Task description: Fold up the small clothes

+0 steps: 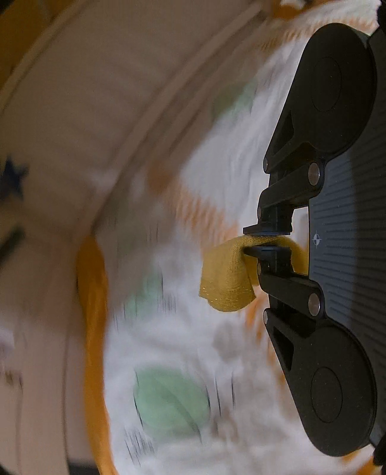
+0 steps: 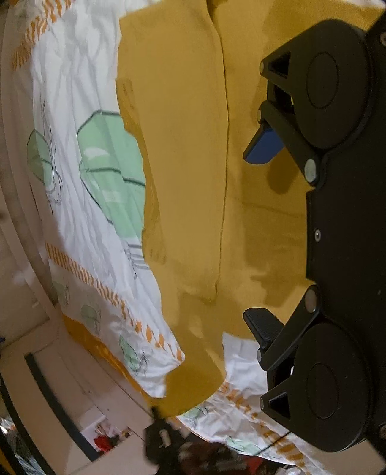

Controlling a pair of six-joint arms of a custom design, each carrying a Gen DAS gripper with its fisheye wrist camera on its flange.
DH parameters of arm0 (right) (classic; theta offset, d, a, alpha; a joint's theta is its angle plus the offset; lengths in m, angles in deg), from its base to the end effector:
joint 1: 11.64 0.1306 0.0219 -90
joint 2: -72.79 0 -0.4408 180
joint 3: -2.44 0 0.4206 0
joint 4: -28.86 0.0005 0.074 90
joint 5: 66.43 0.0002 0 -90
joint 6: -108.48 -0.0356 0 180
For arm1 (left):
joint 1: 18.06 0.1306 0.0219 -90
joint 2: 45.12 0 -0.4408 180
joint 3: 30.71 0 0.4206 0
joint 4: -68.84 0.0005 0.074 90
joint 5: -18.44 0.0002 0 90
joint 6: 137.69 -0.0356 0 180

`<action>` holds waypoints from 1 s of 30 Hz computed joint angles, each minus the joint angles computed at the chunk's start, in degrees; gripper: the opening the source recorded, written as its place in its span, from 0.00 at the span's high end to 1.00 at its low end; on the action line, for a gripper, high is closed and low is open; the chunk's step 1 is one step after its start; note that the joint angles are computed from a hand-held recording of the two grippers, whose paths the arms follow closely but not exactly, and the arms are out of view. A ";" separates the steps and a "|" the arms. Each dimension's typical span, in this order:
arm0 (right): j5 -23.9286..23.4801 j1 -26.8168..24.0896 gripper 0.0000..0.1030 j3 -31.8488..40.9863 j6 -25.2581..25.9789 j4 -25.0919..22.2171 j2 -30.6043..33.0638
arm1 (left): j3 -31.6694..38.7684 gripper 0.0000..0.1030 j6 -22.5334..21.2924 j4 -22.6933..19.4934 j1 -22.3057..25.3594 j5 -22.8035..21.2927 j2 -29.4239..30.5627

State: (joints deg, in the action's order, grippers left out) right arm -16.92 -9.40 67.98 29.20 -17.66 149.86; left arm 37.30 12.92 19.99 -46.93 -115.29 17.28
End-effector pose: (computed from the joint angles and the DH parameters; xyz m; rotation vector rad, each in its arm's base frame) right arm 0.3875 0.0378 0.3903 -0.5261 2.3717 0.8375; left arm 0.2820 -0.1280 0.4939 -0.9063 1.8821 -0.0397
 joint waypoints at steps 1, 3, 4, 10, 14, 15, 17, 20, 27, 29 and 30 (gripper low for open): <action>0.45 -0.48 0.00 0.46 -0.22 -0.51 0.26 | 1.53 0.95 -0.76 1.25 -1.57 0.10 1.52; 1.46 -1.39 0.00 1.27 -0.34 -1.31 0.76 | 5.23 0.95 -2.94 4.44 -4.79 1.16 5.54; 1.71 -1.89 0.00 1.52 -0.38 -1.40 0.87 | 6.70 0.95 -3.97 5.86 -6.00 1.66 7.36; 1.85 -5.31 0.00 3.16 -1.16 -1.34 1.83 | 15.07 0.94 -8.00 13.92 -11.89 7.35 20.12; 1.73 -6.82 0.00 4.23 -2.86 -1.26 2.85 | 19.49 0.94 -7.98 15.52 -13.95 11.33 27.83; 1.46 -7.20 0.00 4.47 -2.99 -1.39 3.07 | 19.81 0.94 -8.55 15.65 -14.28 12.05 29.02; 1.28 -7.73 0.00 4.84 -3.35 -1.39 3.43 | 20.88 0.94 -9.56 15.40 -14.81 13.96 31.71; 1.46 -7.97 0.00 5.22 -3.81 -1.27 4.00 | 21.73 0.88 -11.65 15.97 -14.73 19.06 34.21; 2.23 -7.67 0.00 5.14 -3.68 -1.01 4.56 | 19.57 0.54 -18.59 18.81 -16.19 19.78 32.67; 2.55 -7.55 0.00 5.12 -3.40 -1.11 4.67 | 18.23 0.49 -19.47 18.69 -16.49 18.02 30.94; 2.82 -7.36 0.00 5.13 -3.42 -1.04 4.75 | 17.52 0.47 -19.58 18.30 -16.61 17.26 30.03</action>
